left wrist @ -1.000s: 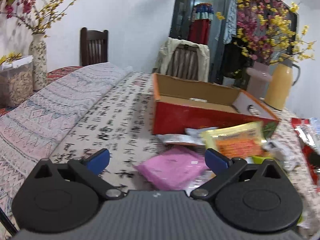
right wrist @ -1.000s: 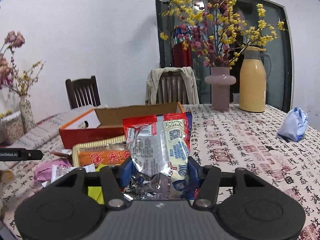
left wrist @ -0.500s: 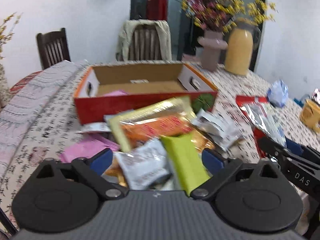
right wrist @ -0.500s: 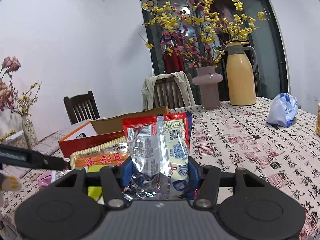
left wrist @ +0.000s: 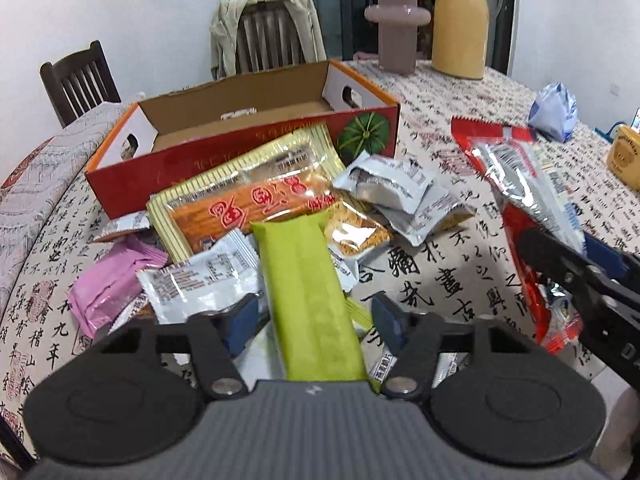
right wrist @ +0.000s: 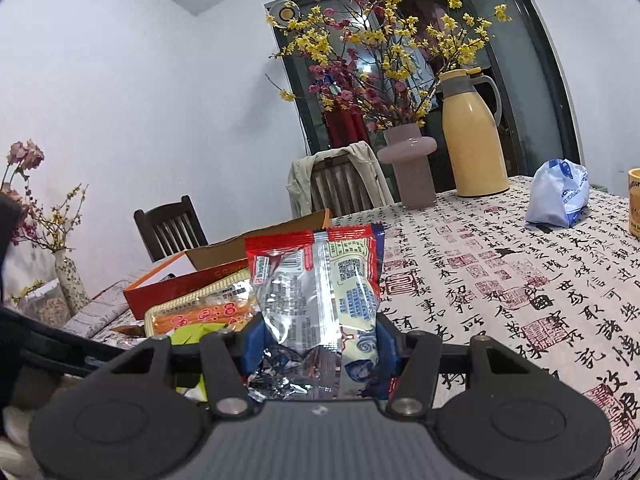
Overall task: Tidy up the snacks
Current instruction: 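Grasp the lime-green bar with the left tool while the right tool holds its packet, then carry both packets into the box and open both tools to release them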
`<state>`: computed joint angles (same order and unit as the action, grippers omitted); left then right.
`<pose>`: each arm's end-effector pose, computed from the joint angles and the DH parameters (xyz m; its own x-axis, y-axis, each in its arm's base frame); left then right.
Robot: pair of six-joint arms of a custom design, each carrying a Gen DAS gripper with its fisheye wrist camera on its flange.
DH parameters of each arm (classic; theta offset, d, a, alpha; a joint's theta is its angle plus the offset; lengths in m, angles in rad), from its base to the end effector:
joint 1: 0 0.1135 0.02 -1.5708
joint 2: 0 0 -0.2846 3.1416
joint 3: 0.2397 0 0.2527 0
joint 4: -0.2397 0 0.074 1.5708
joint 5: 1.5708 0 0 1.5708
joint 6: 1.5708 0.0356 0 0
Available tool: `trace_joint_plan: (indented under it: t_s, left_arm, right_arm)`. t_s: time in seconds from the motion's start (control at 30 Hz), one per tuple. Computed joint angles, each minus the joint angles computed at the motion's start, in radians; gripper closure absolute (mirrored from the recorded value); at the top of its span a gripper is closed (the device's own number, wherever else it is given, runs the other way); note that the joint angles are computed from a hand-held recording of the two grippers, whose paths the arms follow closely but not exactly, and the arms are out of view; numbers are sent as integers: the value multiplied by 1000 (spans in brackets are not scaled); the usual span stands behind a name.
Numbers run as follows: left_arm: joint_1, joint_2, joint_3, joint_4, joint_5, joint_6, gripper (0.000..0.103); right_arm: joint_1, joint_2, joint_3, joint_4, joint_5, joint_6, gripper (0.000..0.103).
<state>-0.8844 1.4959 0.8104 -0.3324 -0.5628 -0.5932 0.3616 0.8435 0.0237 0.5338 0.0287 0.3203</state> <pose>0.1930 -0.2056 0.1997 -0.7136 0.1250 -0.6893 0.0937 0.9921 0.0829 0.1381 0.0511 0.1567 -0.3537 0.2027 -0.9131 -0.2281 0.9281 0.2944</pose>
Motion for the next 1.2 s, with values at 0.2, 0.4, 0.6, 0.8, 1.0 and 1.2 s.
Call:
trace_joint_plan:
  t_s: [0.2, 0.4, 0.6, 0.8, 1.0, 1.2]
  left_arm:
    - [-2, 27, 13, 0, -28, -7, 61]
    - [2, -6, -9, 19, -27, 10, 62]
    - [-2, -51, -36, 44, -35, 31, 64]
    - [8, -105, -70, 76, -26, 54, 66]
    - [30, -133, -94, 101, -2, 67, 67]
    - [41, -189, -119, 126, -5, 90, 67]
  right_arm:
    - [-12, -8, -12, 8, -19, 1, 48]
    - [7, -8, -7, 2, 1, 3, 48]
    - [42, -20, 6, -25, 36, 0, 48]
    - [84, -32, 27, -63, 81, -9, 48]
    - [126, -13, 45, -77, 122, -11, 48]
    - [140, 11, 78, -93, 142, -20, 48]
